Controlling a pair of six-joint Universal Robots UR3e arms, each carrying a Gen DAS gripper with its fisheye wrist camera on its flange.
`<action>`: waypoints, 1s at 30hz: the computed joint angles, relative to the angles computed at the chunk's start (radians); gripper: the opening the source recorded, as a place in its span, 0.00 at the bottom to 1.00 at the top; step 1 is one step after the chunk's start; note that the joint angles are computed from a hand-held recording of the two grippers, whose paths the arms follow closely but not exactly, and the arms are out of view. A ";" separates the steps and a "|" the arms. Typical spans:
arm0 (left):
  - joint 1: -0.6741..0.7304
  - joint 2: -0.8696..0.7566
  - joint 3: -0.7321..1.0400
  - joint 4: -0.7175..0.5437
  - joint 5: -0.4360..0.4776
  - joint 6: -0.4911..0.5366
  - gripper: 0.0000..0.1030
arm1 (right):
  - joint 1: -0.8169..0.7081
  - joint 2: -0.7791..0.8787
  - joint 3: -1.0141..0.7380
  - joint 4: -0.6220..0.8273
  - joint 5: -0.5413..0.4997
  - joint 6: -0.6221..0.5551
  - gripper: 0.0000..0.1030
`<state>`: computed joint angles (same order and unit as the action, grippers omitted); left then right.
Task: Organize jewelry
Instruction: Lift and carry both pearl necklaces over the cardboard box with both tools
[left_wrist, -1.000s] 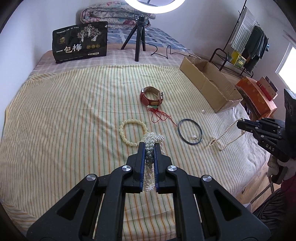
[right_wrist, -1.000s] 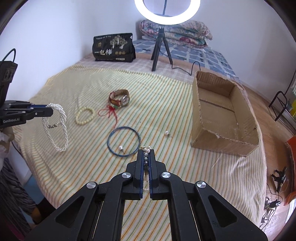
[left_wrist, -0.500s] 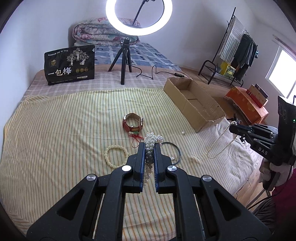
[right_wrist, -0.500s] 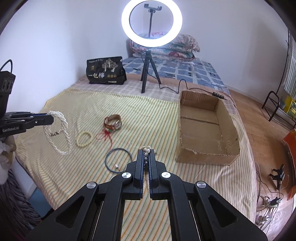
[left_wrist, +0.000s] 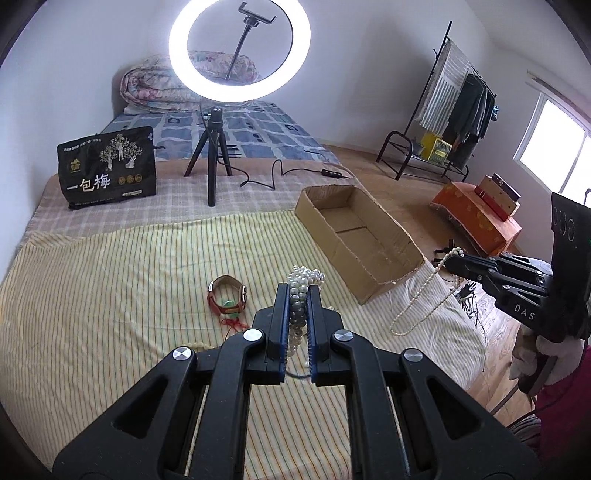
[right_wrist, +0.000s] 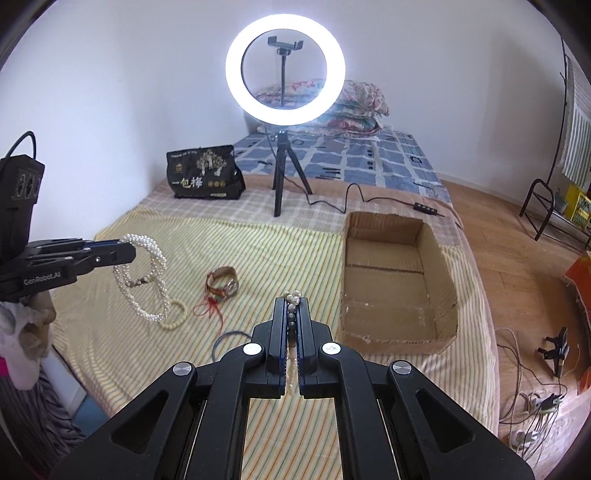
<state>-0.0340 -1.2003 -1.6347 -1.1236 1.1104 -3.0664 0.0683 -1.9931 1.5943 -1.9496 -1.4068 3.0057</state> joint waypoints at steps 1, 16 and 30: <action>-0.018 -0.033 0.029 0.011 0.009 -0.014 0.06 | -0.008 0.008 -0.013 0.002 0.003 -0.002 0.03; -0.249 -0.538 0.544 0.129 0.104 -0.177 0.06 | -0.170 0.129 -0.072 -0.100 0.029 -0.054 0.03; -0.384 -1.095 1.253 -0.019 0.132 -0.276 0.06 | -0.322 0.153 0.030 -0.166 0.089 -0.107 0.02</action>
<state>-0.4179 -2.2955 -0.3814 -1.1424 1.2423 -3.3422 -0.2535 -1.8402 1.6243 -2.1155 -1.3180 2.8982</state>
